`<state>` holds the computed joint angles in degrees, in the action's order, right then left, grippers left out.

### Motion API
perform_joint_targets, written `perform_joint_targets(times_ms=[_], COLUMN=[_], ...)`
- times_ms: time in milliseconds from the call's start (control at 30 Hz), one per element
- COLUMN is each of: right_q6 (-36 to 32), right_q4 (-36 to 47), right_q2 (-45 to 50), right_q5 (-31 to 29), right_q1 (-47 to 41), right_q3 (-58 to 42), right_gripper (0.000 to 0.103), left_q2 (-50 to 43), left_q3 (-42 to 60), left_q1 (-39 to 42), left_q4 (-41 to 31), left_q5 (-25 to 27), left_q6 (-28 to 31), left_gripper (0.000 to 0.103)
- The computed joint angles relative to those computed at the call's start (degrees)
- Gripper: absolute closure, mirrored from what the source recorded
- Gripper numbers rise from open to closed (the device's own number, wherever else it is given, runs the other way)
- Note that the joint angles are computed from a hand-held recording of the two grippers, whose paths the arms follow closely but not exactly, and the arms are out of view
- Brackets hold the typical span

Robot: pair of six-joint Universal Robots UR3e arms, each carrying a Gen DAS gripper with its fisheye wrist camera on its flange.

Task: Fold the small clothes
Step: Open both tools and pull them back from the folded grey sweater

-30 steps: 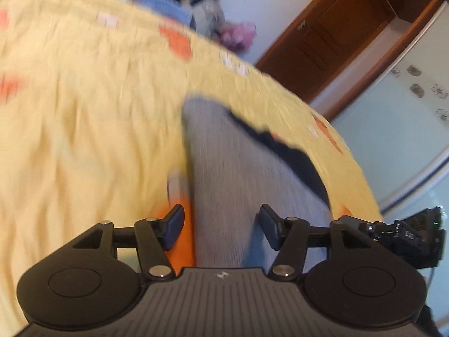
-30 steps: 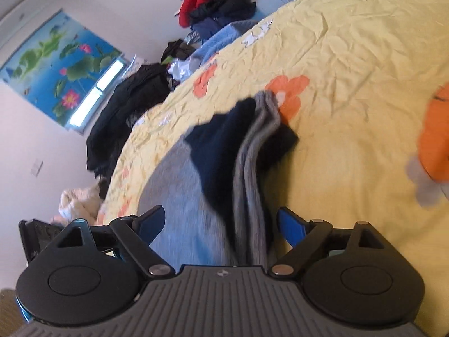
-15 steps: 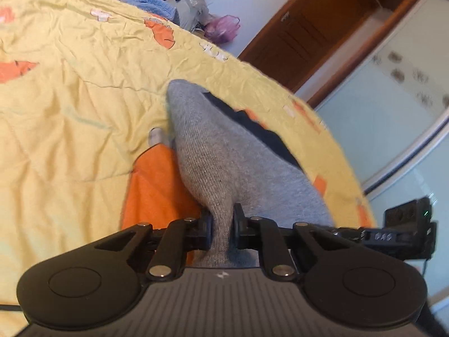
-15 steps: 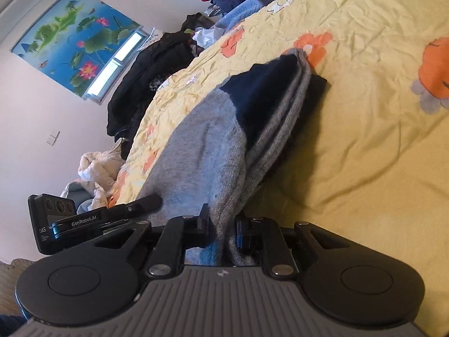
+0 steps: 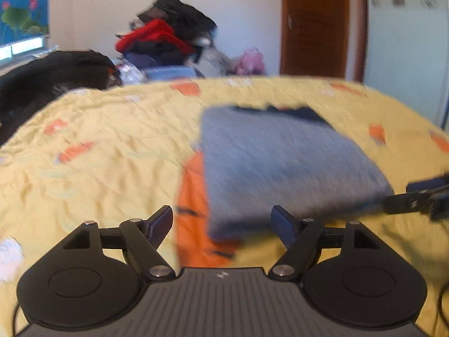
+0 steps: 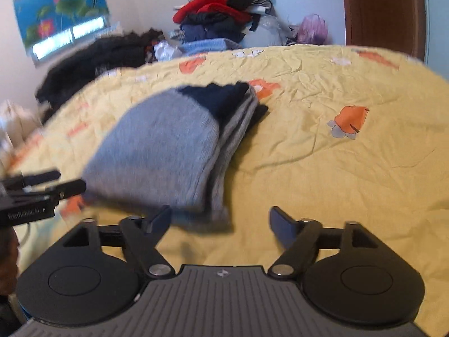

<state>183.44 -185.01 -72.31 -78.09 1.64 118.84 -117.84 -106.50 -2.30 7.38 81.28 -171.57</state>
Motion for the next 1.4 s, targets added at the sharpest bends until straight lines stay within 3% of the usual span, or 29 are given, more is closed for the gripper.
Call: perform_joint_targets(times_ms=[67, 233, 333, 467, 800, 1100, 1233, 1300, 1400], right_q6=[0.3, 3.5, 6.8, 5.8, 8.7, 9.7, 10.7, 12.3, 15.4], right_q4=[-0.9, 10.4, 20.1, 29.3, 26.2, 28.1, 21.2, 17.1, 14.2], right_q2=[2.5, 7.2, 6.3, 4.7, 3.8, -3.4, -6.0, -7.0, -7.2], right_q5=[-6.2, -18.7, -17.9, -15.2, -19.2, -13.5, -11.3, -8.6, 2.7], right_q1=[4.5, 12.8, 12.8, 11.6, 14.3, 10.4, 7.8, 5.4, -1.3], right_q3=[-1.3, -11.8, -16.4, -19.9, -16.6, -10.4, -7.1, -5.6, -4.4], right_gripper=[0.003, 0.0, 0.0, 0.0, 0.0, 0.001, 0.001, 0.001, 0.011], left_q2=[-1.2, -4.1, -4.3, -4.0, -4.3, -4.2, -2.9, -0.5, 4.2], left_q3=[2.8, 3.0, 2.2, 1.4, 1.6, 1.3, 0.5, -1.9, -5.6], left_q1=[-1.7, -2.6, -3.0, -3.0, -3.2, -3.2, -3.6, -1.2, 5.5], left_q4=[-6.1, -2.0, -0.8, -0.1, 0.2, 0.2, 0.5, 1.8, 2.3], left_q5=[2.3, 4.7, 5.1, 5.1, 5.6, 5.8, 7.9, 4.2, -6.8], left_q6=[-1.3, -3.4, -3.8, -3.9, -4.3, -4.4, -4.8, -6.8, -13.4], left_gripper=[0.026, 0.008, 0.006, 0.006, 0.005, 0.005, 0.005, 0.005, 0.005])
